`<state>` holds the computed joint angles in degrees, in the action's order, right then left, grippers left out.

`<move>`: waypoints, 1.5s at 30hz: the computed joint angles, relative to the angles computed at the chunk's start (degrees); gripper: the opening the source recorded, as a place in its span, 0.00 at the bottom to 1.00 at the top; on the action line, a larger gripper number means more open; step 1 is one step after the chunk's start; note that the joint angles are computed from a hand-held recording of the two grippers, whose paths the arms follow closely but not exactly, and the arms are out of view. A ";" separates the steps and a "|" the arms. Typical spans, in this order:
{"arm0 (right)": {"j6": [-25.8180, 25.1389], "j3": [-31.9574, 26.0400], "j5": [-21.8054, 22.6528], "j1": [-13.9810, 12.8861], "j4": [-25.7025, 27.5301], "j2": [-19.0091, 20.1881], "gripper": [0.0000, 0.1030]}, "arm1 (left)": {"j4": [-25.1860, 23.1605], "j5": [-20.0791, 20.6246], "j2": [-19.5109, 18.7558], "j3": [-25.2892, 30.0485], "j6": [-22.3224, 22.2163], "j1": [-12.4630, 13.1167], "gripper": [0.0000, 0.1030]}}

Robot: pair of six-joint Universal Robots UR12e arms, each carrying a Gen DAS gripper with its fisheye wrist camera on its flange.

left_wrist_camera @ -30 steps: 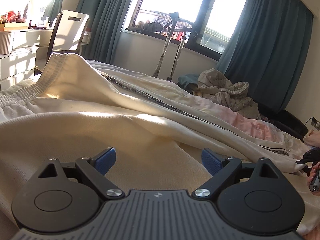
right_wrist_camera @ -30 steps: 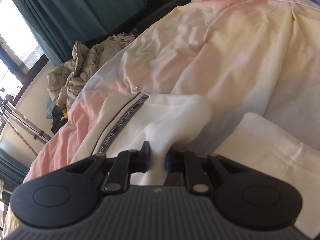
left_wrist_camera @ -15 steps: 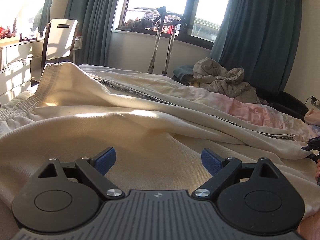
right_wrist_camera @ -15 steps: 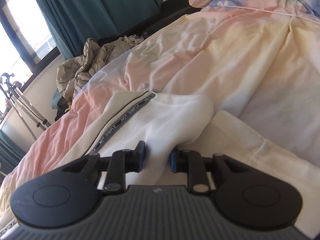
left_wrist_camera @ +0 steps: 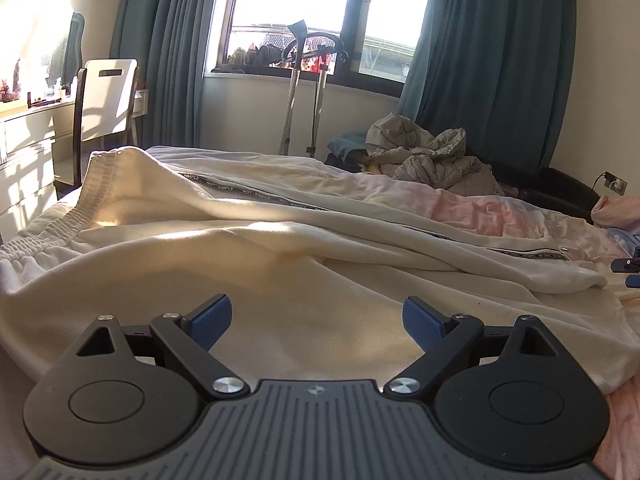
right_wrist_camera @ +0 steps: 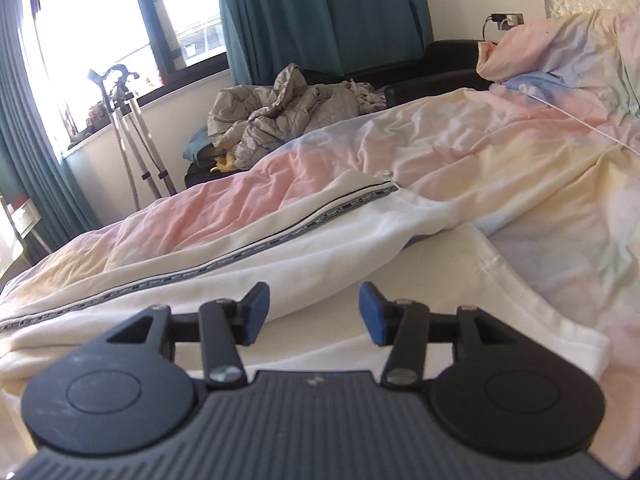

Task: Fold clothes
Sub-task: 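Open the right tool and release the leg edge, then move the left tool to the waistband while the right tool approaches the leg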

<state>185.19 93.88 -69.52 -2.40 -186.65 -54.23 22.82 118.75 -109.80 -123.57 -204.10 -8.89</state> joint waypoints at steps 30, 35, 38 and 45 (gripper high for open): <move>27.87 11.07 -0.76 -6.50 4.41 -7.23 0.66 | -10.01 -6.60 17.55 -14.81 -40.68 11.05 0.91; 38.17 11.18 -0.27 -7.91 6.09 -6.42 0.71 | -5.93 -14.18 17.16 -17.30 -49.43 15.07 0.92; 38.84 10.10 -0.18 -7.92 9.03 -5.66 0.71 | -2.01 -17.11 15.65 -18.23 -52.20 17.07 0.92; 41.68 8.41 1.61 -7.74 4.56 -2.86 0.62 | 4.52 -24.12 11.30 -18.39 -55.30 21.70 0.84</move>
